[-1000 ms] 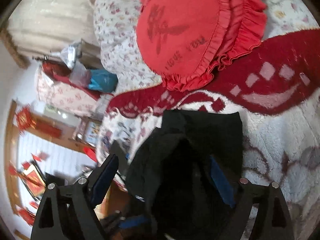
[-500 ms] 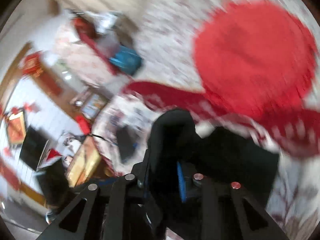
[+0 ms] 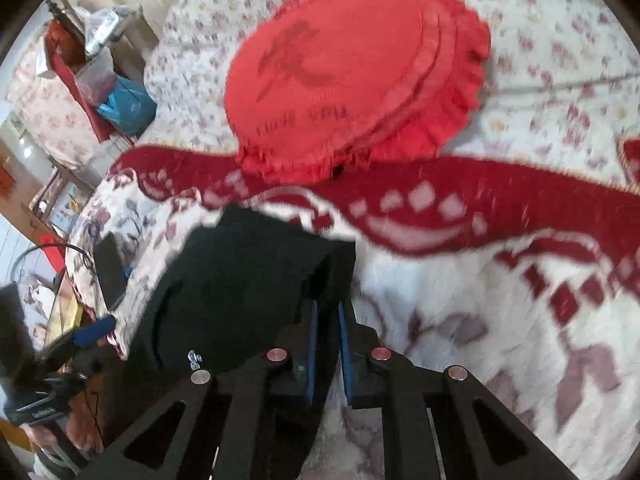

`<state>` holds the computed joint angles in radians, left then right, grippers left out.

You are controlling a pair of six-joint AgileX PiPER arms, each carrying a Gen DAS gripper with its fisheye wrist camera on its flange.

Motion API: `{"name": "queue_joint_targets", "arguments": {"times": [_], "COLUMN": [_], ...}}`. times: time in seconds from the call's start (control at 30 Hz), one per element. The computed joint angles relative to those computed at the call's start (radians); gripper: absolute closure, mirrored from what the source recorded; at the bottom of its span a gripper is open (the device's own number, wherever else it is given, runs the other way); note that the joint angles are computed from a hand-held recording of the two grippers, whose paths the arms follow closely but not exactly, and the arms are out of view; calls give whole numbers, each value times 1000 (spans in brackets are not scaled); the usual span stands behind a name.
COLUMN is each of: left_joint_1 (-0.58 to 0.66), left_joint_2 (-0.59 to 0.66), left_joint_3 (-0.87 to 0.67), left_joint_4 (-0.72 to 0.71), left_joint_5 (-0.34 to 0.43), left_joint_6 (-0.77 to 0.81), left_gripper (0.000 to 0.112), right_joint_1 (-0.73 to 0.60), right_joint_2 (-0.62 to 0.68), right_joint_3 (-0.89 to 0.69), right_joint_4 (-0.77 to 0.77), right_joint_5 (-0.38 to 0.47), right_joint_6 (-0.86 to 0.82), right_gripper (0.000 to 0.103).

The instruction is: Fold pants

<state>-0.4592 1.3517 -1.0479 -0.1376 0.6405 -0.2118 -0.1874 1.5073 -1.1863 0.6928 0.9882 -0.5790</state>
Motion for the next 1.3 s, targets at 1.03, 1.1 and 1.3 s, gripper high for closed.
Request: {"name": "queue_joint_targets", "arguments": {"times": [1.03,1.1,1.3], "left_joint_1": [-92,-99,-129], "left_joint_2": [127,125,138], "left_joint_3": [-67,-57,-50], "left_joint_4": [184,186,208], "left_joint_5": [56,59,52], "left_joint_6": [-265,-273,-305], "left_gripper": [34,34,34], "right_joint_1": [187,184,185], "right_joint_2": [-9,-37,-76], "right_joint_3": [-29,12,118], "right_joint_4": [-95,-103,-140], "right_joint_5": [38,35,-1], "right_joint_6": [55,41,27], "right_gripper": [79,78,78]}}
